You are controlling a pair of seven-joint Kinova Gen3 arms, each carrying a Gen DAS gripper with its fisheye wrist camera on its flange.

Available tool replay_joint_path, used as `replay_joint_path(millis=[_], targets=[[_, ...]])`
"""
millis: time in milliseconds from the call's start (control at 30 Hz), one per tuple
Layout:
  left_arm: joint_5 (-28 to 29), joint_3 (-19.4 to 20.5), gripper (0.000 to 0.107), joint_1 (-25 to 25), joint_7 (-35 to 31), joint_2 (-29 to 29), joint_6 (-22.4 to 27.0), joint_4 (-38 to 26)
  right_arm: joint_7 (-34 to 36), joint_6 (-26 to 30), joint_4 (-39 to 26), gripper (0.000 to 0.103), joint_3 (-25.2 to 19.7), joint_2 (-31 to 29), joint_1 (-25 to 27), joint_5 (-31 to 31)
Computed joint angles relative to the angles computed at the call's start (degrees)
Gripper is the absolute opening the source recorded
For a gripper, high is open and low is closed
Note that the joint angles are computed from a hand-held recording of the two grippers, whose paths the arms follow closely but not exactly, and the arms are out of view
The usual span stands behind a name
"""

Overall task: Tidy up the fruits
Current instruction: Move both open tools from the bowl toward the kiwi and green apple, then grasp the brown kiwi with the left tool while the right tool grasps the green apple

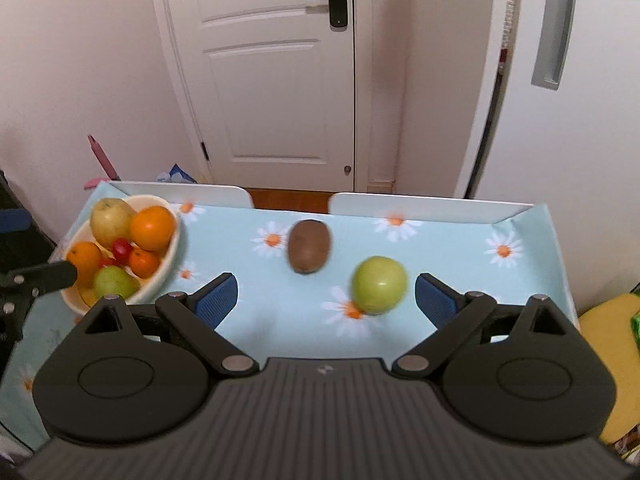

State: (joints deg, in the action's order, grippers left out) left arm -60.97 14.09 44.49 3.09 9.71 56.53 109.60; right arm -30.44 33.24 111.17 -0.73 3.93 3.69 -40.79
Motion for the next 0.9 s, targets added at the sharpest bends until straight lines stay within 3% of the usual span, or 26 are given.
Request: replay_joint_path(millis=[233, 400, 667, 900], targets=[[2.64, -2.6, 0.102, 2.04, 1.14, 7.86, 1.34, -8.95, 12.39, 6.47, -5.91, 0.103, -0.07, 6.84, 6.75, -2.85], [5.33, -6.06, 0.101, 2.91, -0.1, 12.69, -0.17, -14.21, 16.53, 9.02, -9.24, 0.103, -2.05, 11.89, 10.12, -2.79], [9.65, -11.26, 0.1, 3.21, -3.4, 19.98, -4.16, -21.57, 24.86, 8.79, -11.67, 0.103, -6.53, 18.55, 13.88, -4.15], [13.72, -14.97, 0.096, 2.48, -9.1, 25.41, -9.19, -27.24, 26.04, 9.24, -13.85, 0.098, -8.53, 22.82, 15.14, -3.79]])
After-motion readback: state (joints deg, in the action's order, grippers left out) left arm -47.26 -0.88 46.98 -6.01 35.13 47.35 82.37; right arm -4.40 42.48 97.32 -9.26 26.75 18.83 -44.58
